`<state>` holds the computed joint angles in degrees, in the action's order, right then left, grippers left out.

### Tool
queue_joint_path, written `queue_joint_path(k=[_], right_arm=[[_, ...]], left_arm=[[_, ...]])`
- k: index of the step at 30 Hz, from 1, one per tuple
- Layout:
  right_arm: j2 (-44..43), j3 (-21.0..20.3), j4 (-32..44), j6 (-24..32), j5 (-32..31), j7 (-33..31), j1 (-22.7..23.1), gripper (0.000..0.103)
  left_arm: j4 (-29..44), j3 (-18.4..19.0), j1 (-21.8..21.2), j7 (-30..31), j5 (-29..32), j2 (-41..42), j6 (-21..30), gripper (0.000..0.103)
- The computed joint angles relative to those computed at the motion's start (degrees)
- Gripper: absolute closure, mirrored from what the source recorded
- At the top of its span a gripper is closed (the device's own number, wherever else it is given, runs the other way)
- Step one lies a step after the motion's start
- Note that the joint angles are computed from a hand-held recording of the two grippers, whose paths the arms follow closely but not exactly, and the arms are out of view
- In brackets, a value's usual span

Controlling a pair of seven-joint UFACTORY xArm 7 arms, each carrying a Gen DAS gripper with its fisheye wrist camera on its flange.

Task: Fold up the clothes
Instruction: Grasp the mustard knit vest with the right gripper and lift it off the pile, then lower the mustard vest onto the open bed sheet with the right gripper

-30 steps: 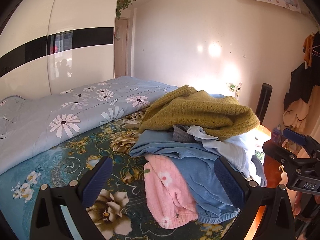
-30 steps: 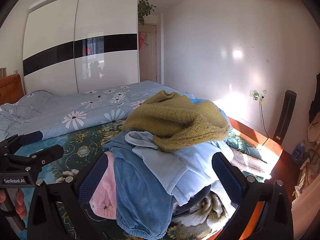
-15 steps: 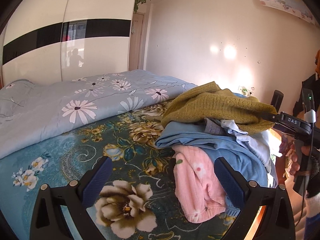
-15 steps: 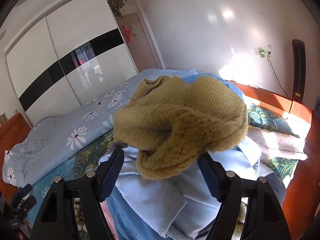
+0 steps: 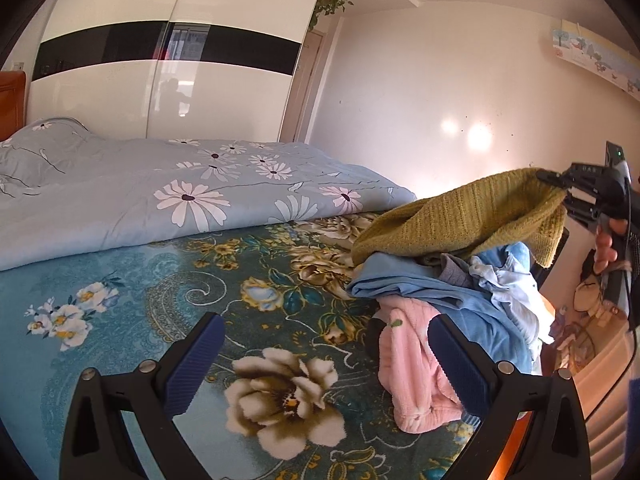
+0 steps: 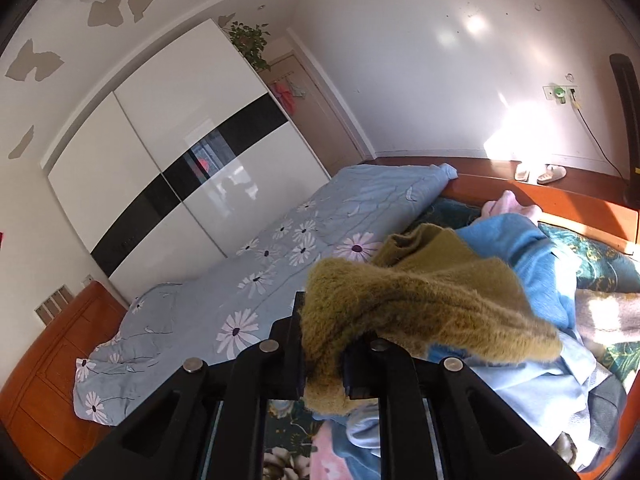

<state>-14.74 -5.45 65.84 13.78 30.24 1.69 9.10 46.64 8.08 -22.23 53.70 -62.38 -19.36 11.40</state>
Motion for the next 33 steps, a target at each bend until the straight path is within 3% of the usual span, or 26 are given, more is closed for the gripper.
queue_joint_path(k=[7,14,18,26,30,33], right_arm=[[7.17,8.73,14.92,5.54,-14.22,10.21,-0.97,0.090],[15.46,14.89,29.38,8.87,-27.69,18.58,5.24,0.090],[21.07,16.85,38.72,11.27,-32.50,20.95,11.34,0.090],[29.55,17.65,52.61,14.39,-37.73,24.74,25.06,0.090],[31.68,16.76,54.67,15.53,-38.88,27.48,29.58,0.090],[30.28,15.94,48.95,16.05,-38.96,29.83,30.11,0.090]], left_arm=[[-1.41,6.26,1.57,5.85,-4.03,-4.41,1.40,0.000],[-4.91,10.75,8.14,7.83,-3.44,-10.74,5.42,0.000],[-8.01,13.77,13.40,5.29,1.70,-16.71,7.27,0.000],[-11.81,21.39,27.57,-2.12,17.70,-29.63,12.45,0.000],[-11.97,25.64,33.07,-4.13,24.69,-32.92,15.91,0.000],[-12.51,28.29,35.44,-4.97,29.16,-34.32,17.75,0.000]])
